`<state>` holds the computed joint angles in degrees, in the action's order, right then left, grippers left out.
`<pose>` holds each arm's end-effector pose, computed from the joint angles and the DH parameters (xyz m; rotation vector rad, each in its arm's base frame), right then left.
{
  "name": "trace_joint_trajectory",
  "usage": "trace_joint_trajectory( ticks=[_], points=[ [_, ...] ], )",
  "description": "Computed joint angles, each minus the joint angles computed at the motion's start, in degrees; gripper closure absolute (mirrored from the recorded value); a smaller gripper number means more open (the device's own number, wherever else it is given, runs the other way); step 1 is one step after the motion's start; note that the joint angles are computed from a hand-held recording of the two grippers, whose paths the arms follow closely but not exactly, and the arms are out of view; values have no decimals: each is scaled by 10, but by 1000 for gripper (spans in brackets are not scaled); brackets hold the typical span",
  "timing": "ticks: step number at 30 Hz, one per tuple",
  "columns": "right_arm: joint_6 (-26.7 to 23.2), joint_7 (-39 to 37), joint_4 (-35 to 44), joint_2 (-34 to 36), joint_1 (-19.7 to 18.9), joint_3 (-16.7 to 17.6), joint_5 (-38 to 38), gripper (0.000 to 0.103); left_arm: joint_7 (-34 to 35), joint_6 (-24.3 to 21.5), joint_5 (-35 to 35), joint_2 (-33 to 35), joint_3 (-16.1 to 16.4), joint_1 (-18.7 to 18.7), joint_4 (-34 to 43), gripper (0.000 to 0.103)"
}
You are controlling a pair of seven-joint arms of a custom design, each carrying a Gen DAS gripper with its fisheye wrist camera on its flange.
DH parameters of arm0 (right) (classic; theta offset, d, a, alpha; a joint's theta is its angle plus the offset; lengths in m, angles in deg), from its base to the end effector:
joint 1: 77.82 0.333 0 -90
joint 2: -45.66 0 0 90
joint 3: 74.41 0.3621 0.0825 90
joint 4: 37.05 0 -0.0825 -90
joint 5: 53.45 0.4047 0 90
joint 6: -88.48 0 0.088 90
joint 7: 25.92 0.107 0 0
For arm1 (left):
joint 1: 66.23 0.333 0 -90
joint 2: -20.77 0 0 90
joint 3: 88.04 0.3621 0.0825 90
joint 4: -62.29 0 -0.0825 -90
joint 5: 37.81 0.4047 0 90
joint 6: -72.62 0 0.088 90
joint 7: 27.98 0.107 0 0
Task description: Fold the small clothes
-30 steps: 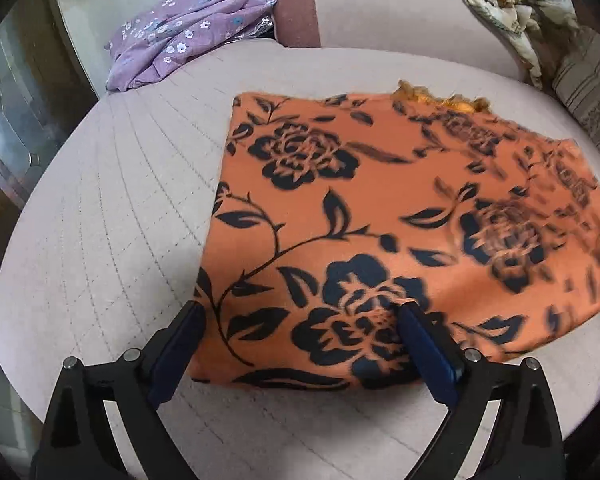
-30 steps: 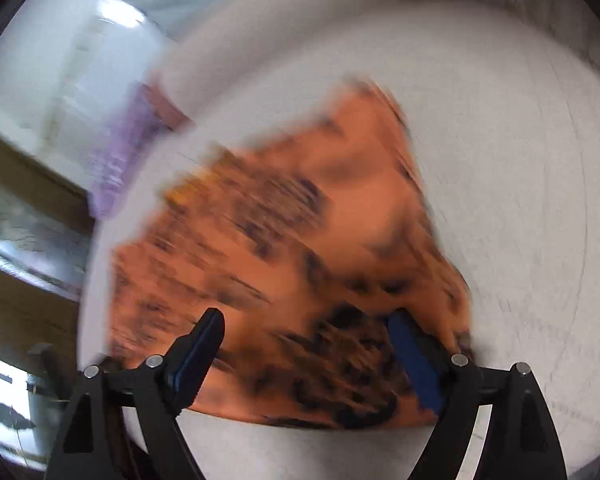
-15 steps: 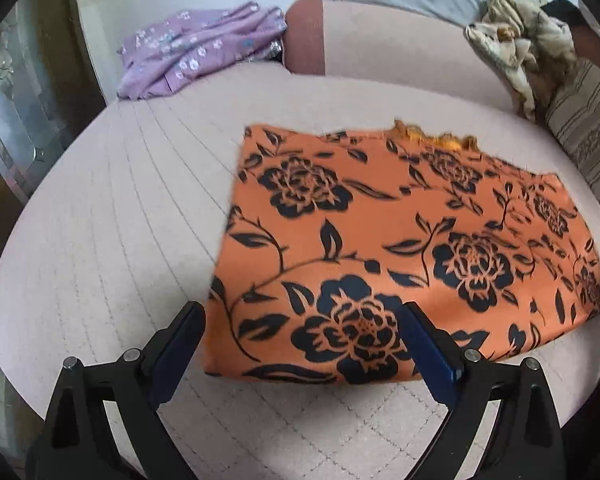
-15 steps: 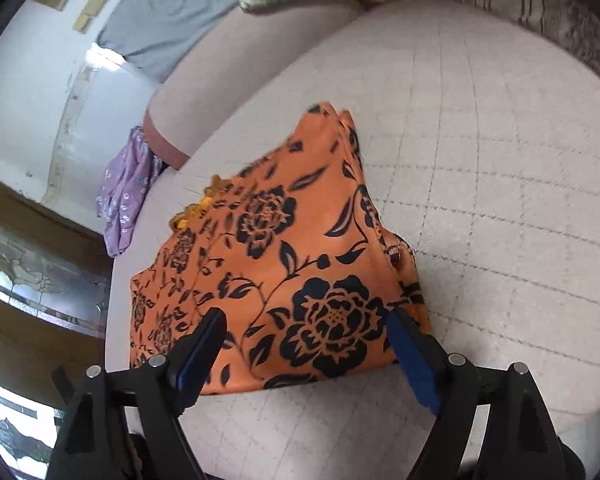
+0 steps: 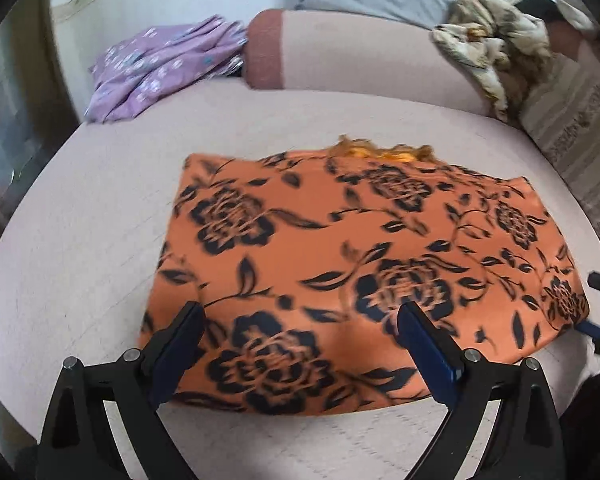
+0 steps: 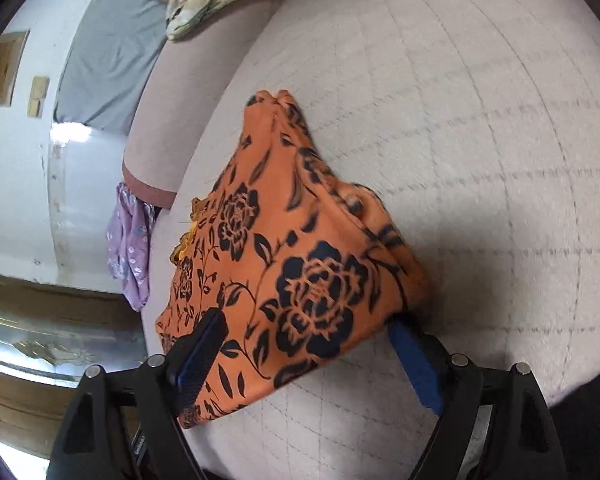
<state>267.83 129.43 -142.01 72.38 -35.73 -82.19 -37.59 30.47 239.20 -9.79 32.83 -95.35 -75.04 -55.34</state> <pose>0.6077 0.4040 0.4064 -0.8943 2.1298 0.1688 0.6182 -0.2036 0.4385 -1.6934 1.9848 -0.6842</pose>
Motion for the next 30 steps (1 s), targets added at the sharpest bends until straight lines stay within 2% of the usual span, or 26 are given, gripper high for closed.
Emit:
trace_joint_trajectory(
  ticks=[2,3,4,6,7,10,11,12,15,18,21,22,23,24,25,26,27,30],
  points=[
    [-26,-13,12,1,8,-12,-22,17,-2,2,2,5,-1,-3,4,6],
    [-28,-19,11,2,-9,7,-20,17,5,1,-8,10,-6,0,8,6],
    [-19,-33,8,4,-20,24,9,17,8,-4,-15,14,-9,0,12,6],
    [17,4,-7,3,-1,5,5,17,14,-8,-20,20,-11,-2,20,6],
    [25,4,-8,4,0,7,12,17,10,-6,-14,24,-7,-7,24,6],
    [65,-23,-1,14,-44,73,41,17,5,-5,-3,30,-2,-16,33,6],
    [72,-32,6,21,-54,89,49,17,5,-6,-4,33,-2,-16,36,6],
    [77,-37,11,27,-53,90,56,17,8,-9,-9,36,-4,-15,40,6],
    [105,-41,25,45,-7,38,88,17,10,-16,-8,44,-3,-20,49,6],
    [126,-48,35,60,48,-30,135,17,9,-15,-1,46,0,-24,51,6],
    [164,-75,44,69,55,-39,152,17,-6,-9,12,49,9,-30,53,6],
    [164,-57,45,72,67,-60,116,17,-9,-11,10,52,8,-30,56,6],
    [146,-79,55,76,78,-76,118,17,-6,-17,3,56,4,-28,60,6],
    [120,-130,65,80,91,-89,160,18,2,-23,-7,60,-3,-23,65,6],
    [102,-145,72,83,84,-82,178,19,2,-23,-6,62,-3,-25,67,6],
    [105,-121,72,84,59,-55,160,24,-6,-19,3,62,4,-31,68,6],
    [102,-137,75,84,54,-48,175,28,-20,-10,16,61,12,-39,68,6],
    [95,-151,83,85,63,-66,170,29,-45,1,44,68,27,-54,76,6]
  ],
)
